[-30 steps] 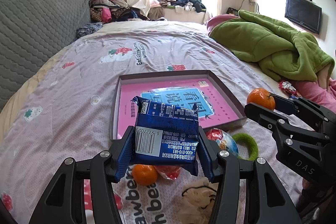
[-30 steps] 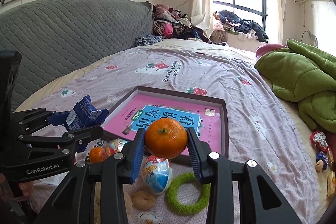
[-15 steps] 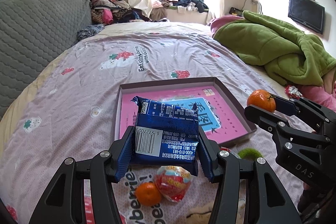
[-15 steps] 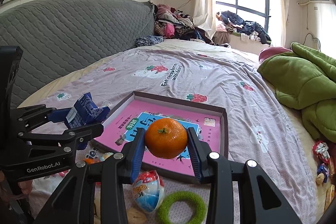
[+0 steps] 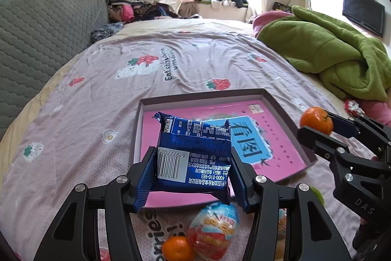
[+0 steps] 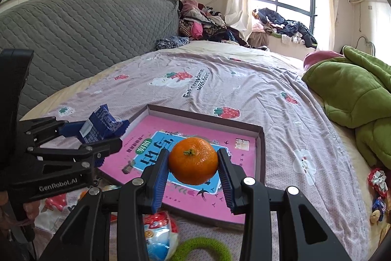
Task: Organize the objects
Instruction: 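Lift the packet and orange and carry both toward the tray, then lower the packet onto the book with the left gripper while the right lowers the orange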
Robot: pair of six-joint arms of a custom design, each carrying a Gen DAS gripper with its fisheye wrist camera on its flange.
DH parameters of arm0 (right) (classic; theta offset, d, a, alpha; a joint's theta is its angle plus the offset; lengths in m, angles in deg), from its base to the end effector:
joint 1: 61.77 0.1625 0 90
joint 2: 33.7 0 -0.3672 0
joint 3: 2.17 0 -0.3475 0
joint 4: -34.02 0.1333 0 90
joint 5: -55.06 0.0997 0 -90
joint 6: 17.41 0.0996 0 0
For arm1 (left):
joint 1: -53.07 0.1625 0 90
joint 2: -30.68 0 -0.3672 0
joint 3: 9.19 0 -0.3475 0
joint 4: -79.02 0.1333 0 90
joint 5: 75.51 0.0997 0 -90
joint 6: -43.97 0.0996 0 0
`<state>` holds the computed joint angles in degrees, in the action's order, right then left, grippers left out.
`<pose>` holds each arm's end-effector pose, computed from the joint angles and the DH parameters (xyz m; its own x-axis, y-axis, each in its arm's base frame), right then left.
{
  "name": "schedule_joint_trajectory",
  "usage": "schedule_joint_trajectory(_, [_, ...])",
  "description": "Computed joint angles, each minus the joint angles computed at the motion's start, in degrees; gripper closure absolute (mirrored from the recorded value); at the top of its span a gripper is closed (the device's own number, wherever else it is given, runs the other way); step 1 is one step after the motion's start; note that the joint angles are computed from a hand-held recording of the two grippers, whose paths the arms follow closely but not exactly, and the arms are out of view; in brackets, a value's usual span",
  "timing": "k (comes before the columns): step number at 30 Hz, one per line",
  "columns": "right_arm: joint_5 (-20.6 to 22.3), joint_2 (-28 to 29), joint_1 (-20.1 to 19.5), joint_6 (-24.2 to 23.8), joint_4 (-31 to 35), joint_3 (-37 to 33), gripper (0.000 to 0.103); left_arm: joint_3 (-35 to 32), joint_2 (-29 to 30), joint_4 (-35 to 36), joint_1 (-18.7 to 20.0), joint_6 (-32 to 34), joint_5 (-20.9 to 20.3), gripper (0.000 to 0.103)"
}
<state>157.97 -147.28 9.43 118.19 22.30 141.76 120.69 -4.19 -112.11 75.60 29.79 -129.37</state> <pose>0.0364 -0.2375 0.1980 -0.6825 0.1560 0.7140 -0.5243 0.5761 -0.6271 -0.2761 -0.3225 -0.0431 -0.5813 0.6065 -0.5424 0.8004 0.5462 -0.2470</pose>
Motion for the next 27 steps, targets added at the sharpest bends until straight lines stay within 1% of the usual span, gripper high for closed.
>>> schedule_joint_trajectory(6, [-1.8,2.9,-3.7,-0.1,0.9,-2.0,0.063,-3.3,1.9,2.2,2.9,0.9,-1.0,0.046])
schedule_joint_trajectory(12, [-3.6,6.5,-7.4,-0.9,1.0,-3.7,0.063,-5.6,4.0,3.9,4.6,1.2,-1.0,0.046])
schedule_joint_trajectory(16, [-3.9,9.2,-9.4,-0.5,1.5,-5.3,0.063,-7.4,5.4,5.5,6.1,1.4,-1.3,0.046])
schedule_joint_trajectory(20, [-5.1,11.2,-11.9,0.2,2.7,-6.6,0.063,-8.6,6.5,7.5,7.3,0.9,-1.3,0.046])
schedule_joint_trajectory(27, [-3.9,14.4,-13.5,0.9,3.8,-8.5,0.063,-9.9,7.6,9.3,8.7,0.3,-1.9,0.046])
